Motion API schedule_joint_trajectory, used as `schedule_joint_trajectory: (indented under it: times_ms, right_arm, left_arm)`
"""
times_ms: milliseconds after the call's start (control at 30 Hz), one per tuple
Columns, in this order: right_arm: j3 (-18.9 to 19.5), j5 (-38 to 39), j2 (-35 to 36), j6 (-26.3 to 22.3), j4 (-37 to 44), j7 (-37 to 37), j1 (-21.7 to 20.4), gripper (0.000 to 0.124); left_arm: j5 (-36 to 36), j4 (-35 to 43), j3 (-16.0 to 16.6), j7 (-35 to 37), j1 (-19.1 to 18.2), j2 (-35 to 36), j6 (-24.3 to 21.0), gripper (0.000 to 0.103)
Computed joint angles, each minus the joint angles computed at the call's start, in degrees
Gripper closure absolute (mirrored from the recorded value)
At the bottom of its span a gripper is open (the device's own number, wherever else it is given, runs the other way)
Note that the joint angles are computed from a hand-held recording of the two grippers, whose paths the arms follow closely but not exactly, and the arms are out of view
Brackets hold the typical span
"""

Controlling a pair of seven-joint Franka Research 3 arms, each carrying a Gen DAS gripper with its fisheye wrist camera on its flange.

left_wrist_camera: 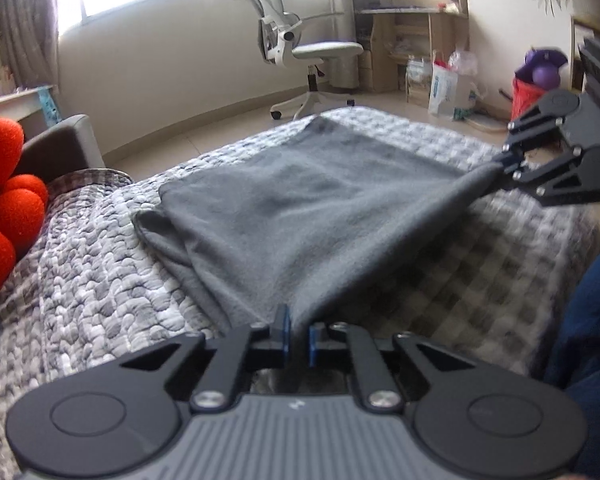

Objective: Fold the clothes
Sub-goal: 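Lift the held shirt end with both grippers and fold it over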

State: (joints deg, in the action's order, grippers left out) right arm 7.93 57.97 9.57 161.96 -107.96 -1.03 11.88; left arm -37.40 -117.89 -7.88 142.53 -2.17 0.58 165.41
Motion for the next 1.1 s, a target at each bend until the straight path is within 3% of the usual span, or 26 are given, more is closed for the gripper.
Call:
schedule_joint_trajectory:
  times_ms: [233, 400, 567, 767, 1100]
  right_arm:
    - [-1.68, 1.74, -4.30, -4.91, -3.26, -1.50, -0.09, 0.115]
    - [-2.03, -2.43, -2.52, -4.25, -2.66, 1.58, 0.77, 0.115]
    - [-2.13, 0.72, -3.55, -6.87, -2.71, -0.44, -0.22, 0.115]
    - [-2.24, 6.66, -3.36, -6.55, -0.82, -3.16, -0.29, 0.115]
    - [-2.20, 8.02, -2.52, -6.88, 0.25, -2.66, -0.35, 0.115]
  left_arm:
    - [-3.54, -1.45, 1.88, 5.13, -0.72, -2.82, -5.50, 0.095]
    - [0.00, -1.10, 1.38, 5.08, -0.96, -1.43, -3.44, 0.091]
    - [-1.21, -1.59, 1.60, 6.48, -1.14, -2.67, -3.45, 0.093]
    - [-2.02, -0.02, 1.91, 4.74, -2.03, -2.67, -1.53, 0.094]
    - [-1.55, 0.49, 1.49, 4.11, -1.34, -1.86, -1.59, 0.094]
